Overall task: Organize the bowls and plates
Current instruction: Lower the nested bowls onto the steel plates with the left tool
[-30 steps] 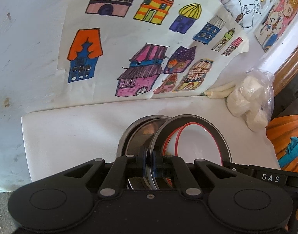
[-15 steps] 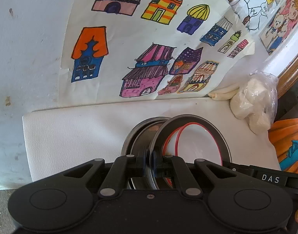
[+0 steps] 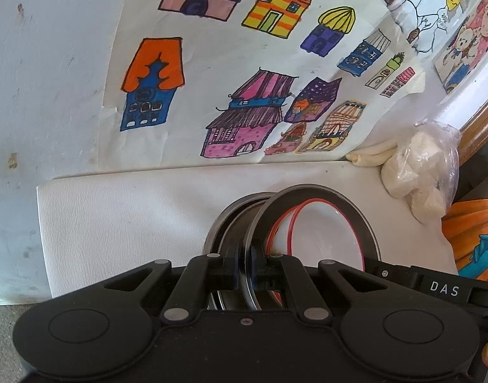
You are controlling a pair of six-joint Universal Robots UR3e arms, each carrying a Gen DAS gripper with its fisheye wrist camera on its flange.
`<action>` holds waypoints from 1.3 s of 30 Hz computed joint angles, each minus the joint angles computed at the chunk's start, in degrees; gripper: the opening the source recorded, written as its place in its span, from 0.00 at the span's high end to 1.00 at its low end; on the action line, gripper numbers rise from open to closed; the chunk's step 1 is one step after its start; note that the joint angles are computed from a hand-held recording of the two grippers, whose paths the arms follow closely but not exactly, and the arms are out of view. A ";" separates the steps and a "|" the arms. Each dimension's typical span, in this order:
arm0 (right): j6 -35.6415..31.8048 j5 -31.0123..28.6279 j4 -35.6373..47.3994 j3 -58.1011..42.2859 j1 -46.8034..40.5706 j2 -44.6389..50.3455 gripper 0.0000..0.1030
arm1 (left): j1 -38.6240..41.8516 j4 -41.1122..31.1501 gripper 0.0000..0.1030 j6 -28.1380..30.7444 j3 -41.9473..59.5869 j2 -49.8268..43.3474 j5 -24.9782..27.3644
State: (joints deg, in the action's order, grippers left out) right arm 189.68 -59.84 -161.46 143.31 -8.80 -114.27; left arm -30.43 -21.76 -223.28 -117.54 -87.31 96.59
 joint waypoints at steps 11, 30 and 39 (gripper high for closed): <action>-0.07 0.47 -0.27 -0.02 -0.22 0.38 0.88 | 0.16 -0.50 0.95 -0.50 0.50 -0.32 0.16; 0.46 0.84 -3.98 0.27 -0.32 3.41 0.87 | 0.41 -0.45 0.95 -1.40 0.93 -1.34 0.07; -0.06 0.70 -5.58 0.63 -0.31 3.91 0.86 | 0.73 0.19 0.95 -1.41 0.37 -1.16 -0.11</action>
State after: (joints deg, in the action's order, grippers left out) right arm 189.63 -59.14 -167.05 143.93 -9.11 -110.37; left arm -29.70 -21.57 -224.69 -117.17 -88.47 96.48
